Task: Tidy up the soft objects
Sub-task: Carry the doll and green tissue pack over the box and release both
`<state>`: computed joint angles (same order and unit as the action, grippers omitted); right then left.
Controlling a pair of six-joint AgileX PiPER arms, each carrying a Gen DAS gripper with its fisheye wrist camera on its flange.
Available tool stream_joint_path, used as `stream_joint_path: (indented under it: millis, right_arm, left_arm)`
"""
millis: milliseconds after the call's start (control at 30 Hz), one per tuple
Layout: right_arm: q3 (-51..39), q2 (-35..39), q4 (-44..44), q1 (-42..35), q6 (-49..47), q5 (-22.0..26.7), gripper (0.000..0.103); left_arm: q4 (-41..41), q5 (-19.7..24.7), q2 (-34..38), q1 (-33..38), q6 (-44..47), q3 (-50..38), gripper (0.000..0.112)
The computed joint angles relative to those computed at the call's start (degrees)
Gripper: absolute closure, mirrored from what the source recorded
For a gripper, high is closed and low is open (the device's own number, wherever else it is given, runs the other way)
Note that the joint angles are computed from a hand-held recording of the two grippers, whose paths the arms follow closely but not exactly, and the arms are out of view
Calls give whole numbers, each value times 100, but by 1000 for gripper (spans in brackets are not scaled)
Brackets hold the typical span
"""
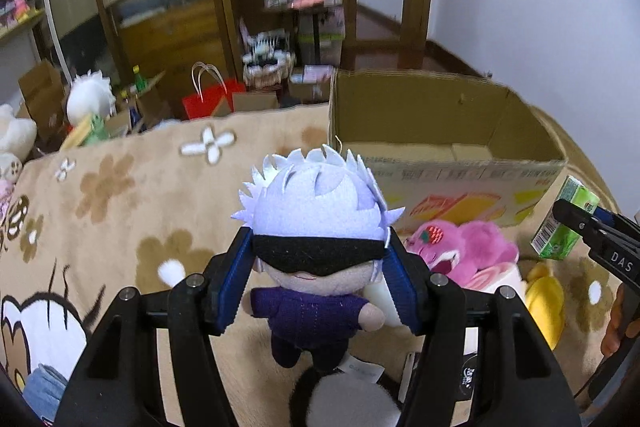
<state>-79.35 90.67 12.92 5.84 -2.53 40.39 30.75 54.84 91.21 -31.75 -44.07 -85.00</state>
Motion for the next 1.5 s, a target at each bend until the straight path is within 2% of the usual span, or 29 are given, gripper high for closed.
stream_joint_path:
  millis: [333,500,933,1233,1500]
  right_arm:
    - [109,-796,38,183,38,-267,45]
    - [-176,-943,-385,438,289,-278,45]
    - [-1273,-346,-2023,869,1251,-346,45]
    - [-1961,292,-2126,807,1167,-354,45]
    - [-1988,639,-2140,754,1130,-452,45]
  left_arm:
    - [1133,29,-362,-540,-582,-96,51]
    - [1689,191,-339,-843,-599,-414,51]
    - [1472,24,304,-510,169,-1701,50]
    - [1329,-454,863,-279,422,-2060,50]
    - [830,-840,1349,54,754,-2279,50]
